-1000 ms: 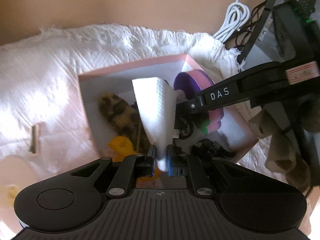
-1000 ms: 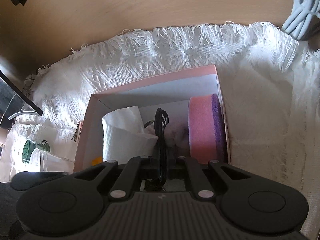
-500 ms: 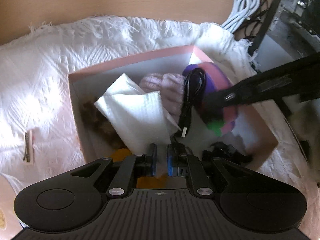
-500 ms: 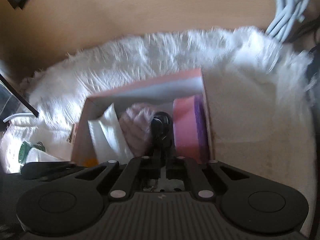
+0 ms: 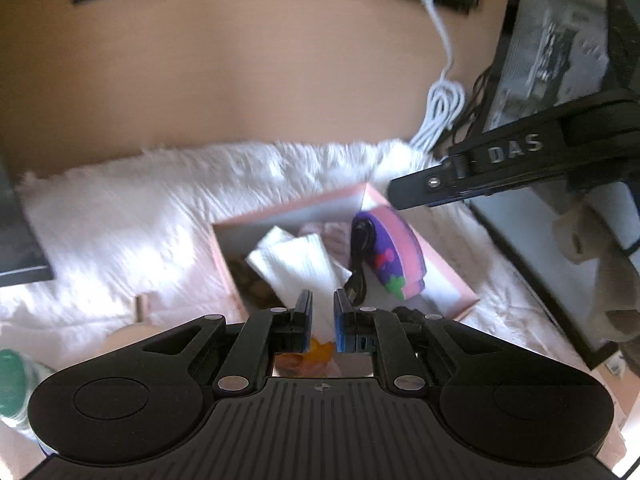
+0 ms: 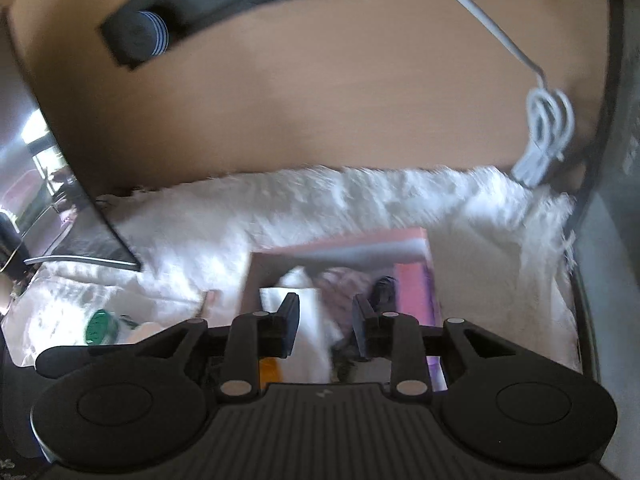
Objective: Organize soft objects
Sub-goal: 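Grasp the keychain with the left gripper while the right gripper grasps the small hair clip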
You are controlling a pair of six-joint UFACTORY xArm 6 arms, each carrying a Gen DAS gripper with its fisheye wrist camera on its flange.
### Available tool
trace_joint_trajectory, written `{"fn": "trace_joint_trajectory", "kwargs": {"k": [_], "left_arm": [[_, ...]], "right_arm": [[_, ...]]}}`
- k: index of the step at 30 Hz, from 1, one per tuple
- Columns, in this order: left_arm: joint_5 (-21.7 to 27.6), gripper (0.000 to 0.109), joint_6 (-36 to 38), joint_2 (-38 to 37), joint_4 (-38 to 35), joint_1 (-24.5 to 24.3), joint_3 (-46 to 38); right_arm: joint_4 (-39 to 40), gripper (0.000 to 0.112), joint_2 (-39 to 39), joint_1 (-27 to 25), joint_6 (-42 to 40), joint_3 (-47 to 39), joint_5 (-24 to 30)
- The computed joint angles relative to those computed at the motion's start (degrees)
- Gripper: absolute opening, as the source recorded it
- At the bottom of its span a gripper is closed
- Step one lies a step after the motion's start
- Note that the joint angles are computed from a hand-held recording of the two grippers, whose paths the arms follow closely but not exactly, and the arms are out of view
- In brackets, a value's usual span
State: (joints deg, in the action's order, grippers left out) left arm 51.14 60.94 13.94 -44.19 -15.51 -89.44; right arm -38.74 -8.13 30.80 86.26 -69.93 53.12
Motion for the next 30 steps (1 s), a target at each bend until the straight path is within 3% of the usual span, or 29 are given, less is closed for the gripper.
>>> {"fn": "trace_joint_trajectory", "kwargs": {"k": [5, 8, 14, 19, 25, 30], "left_arm": [[0.1, 0.013, 8.1, -3.2, -9.0, 6.0, 3.3], [-1.3, 0.013, 10.5, -2.6, -10.6, 10.4, 3.2], [-2.9, 0.013, 15.3, 1.9, -14.9, 19.3, 0.0], [-1.0, 0.013, 18.3, 6.0, -18.4, 24.5, -3.1], [-0.6, 0.013, 14.0, 11.0, -14.3, 25.3, -6.3], [-7.3, 0.013, 14.3, 15.0, -8.8, 23.2, -7.8]], "right_arm": [[-1.4, 0.029, 8.4, 3.7, -4.3, -12.3, 3.0], [-1.9, 0.031, 15.6, 5.0, -6.5, -21.5, 2.5], [0.4, 0.036, 32.2, 6.2, -11.6, -42.5, 1.0], [4.8, 0.036, 43.8, 7.1, -19.7, -58.4, 2.9], [5.9, 0.036, 47.3, 9.4, -25.6, -61.5, 6.2], [10.0, 0.036, 46.5, 10.8, -27.3, -57.7, 7.3]]}}
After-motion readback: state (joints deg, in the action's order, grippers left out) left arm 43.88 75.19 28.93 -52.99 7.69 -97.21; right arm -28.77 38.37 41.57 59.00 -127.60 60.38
